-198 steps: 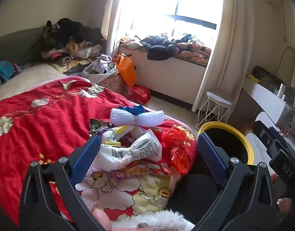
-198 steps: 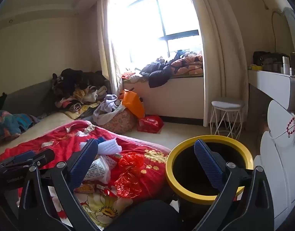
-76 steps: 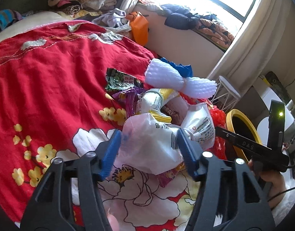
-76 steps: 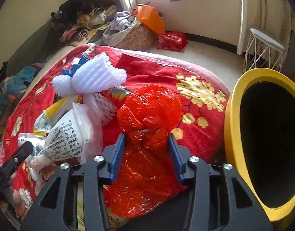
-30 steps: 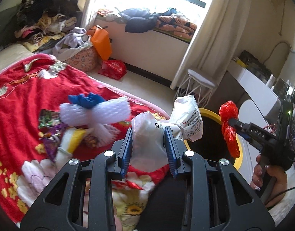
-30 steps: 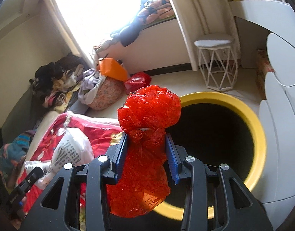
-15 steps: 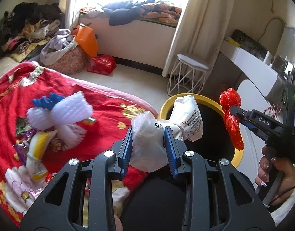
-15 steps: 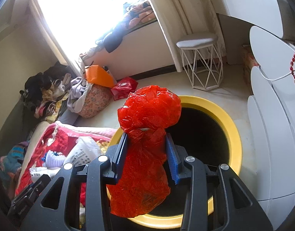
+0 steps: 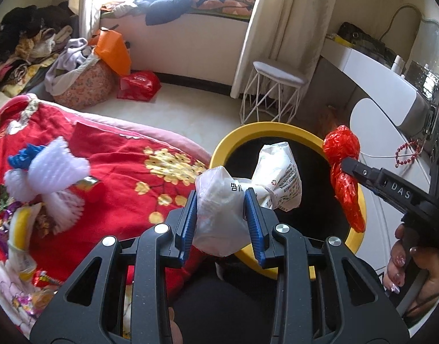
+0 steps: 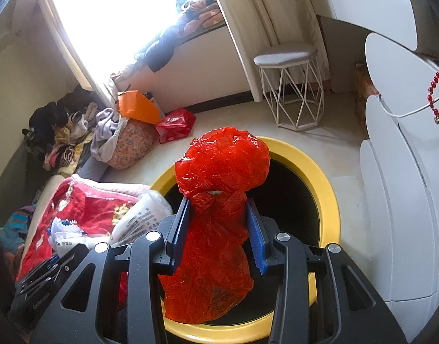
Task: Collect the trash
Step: 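Carry both bags over the yellow bin and open both grippers to drop them, then move both tools back over the trash pile on the bed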
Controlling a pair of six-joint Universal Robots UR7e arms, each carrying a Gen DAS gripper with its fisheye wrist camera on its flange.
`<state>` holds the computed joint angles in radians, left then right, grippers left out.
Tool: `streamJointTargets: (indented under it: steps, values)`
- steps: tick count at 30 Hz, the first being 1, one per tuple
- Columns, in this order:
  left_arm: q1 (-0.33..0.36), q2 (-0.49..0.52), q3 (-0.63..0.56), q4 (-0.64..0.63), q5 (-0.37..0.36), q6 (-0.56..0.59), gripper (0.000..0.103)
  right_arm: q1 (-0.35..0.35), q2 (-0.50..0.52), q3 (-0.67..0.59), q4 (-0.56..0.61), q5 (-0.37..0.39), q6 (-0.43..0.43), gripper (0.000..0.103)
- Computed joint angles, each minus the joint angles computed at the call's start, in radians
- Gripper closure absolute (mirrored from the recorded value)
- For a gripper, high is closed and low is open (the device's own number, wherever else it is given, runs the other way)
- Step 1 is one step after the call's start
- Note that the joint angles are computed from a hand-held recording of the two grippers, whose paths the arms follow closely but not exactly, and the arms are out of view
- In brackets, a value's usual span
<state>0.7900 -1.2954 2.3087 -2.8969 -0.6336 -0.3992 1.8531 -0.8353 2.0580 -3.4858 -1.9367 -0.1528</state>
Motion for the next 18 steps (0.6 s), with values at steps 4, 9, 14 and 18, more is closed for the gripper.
streamJointTargets:
  steps: [4, 9, 14, 18]
  values:
    - [0.015, 0.025, -0.013, -0.043, -0.035, 0.040, 0.066, -0.010, 0.001, -0.002, -0.003, -0.004, 0.009, 0.037]
    - [0.012, 0.027, 0.006, -0.119, -0.053, 0.060, 0.032, -0.018, 0.003, -0.002, -0.017, -0.015, 0.030, 0.033]
    - [-0.011, 0.010, 0.041, -0.182, -0.019, 0.075, 0.016, -0.015, 0.010, 0.000, -0.042, -0.022, 0.022, 0.031]
    - [-0.032, -0.016, 0.072, -0.210, 0.018, 0.072, 0.014, -0.006, 0.014, 0.003, -0.062, -0.018, -0.003, 0.031]
